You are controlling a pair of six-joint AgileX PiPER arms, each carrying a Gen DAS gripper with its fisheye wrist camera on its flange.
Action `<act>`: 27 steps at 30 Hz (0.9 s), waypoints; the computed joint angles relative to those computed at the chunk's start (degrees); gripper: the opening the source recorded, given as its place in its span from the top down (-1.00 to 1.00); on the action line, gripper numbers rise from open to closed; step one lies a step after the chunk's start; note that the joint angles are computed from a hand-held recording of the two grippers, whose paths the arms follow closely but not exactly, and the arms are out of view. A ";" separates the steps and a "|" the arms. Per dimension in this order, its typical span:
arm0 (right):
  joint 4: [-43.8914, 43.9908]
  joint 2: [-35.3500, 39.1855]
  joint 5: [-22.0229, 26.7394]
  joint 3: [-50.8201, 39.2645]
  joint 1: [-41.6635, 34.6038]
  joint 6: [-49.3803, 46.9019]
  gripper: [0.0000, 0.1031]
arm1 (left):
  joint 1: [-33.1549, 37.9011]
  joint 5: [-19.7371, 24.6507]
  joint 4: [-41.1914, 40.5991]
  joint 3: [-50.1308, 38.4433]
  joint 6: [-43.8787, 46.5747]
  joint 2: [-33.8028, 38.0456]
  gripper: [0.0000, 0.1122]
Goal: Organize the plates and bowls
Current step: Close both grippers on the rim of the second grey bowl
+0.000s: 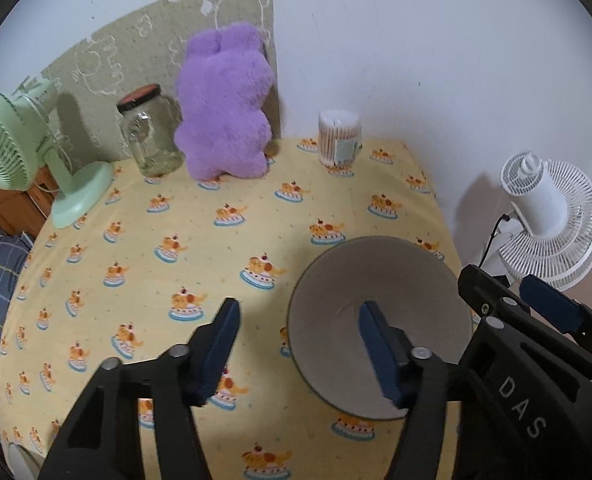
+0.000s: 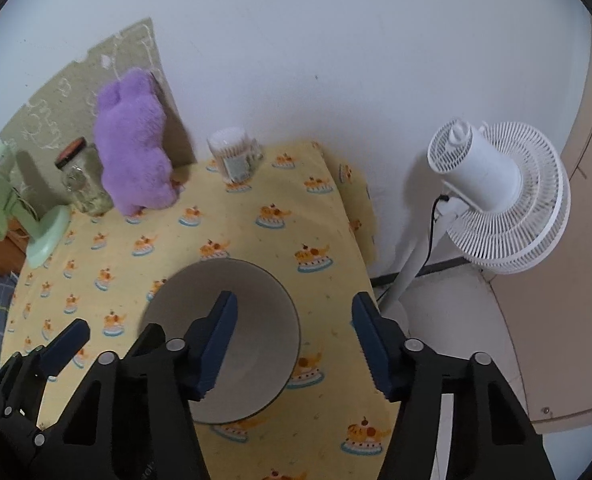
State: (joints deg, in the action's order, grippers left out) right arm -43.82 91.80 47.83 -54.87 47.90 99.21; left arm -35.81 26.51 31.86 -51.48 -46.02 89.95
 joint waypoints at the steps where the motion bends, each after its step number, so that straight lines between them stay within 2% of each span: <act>1: 0.20 0.42 -1.25 0.50 -0.73 -0.10 -0.06 | -0.10 -0.53 0.71 -0.04 -0.88 0.88 0.06; 7: 0.35 3.17 -6.53 1.45 -3.46 -0.93 0.16 | 0.32 -2.77 0.81 -0.72 -0.81 4.85 0.33; 9: 0.94 4.11 -7.79 1.26 -4.25 -1.83 0.29 | 0.54 -2.54 0.32 -1.34 -0.22 6.00 0.44; 11: 2.28 5.41 -7.95 0.41 -5.03 -3.77 0.50 | 0.51 -1.93 1.22 -1.86 -1.16 7.02 0.53; 15: 2.92 5.93 -9.88 0.23 -5.73 -4.64 0.67 | 1.01 -2.15 1.10 -1.95 -0.95 7.23 0.62; 27: 5.14 5.73 -7.38 -1.13 -4.78 -6.28 0.68 | 1.89 -0.57 -4.47 -2.24 4.81 6.51 0.68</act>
State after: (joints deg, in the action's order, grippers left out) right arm -38.68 97.53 40.45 -56.00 43.12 92.93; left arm -33.92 25.94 27.39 -53.72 -41.21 96.46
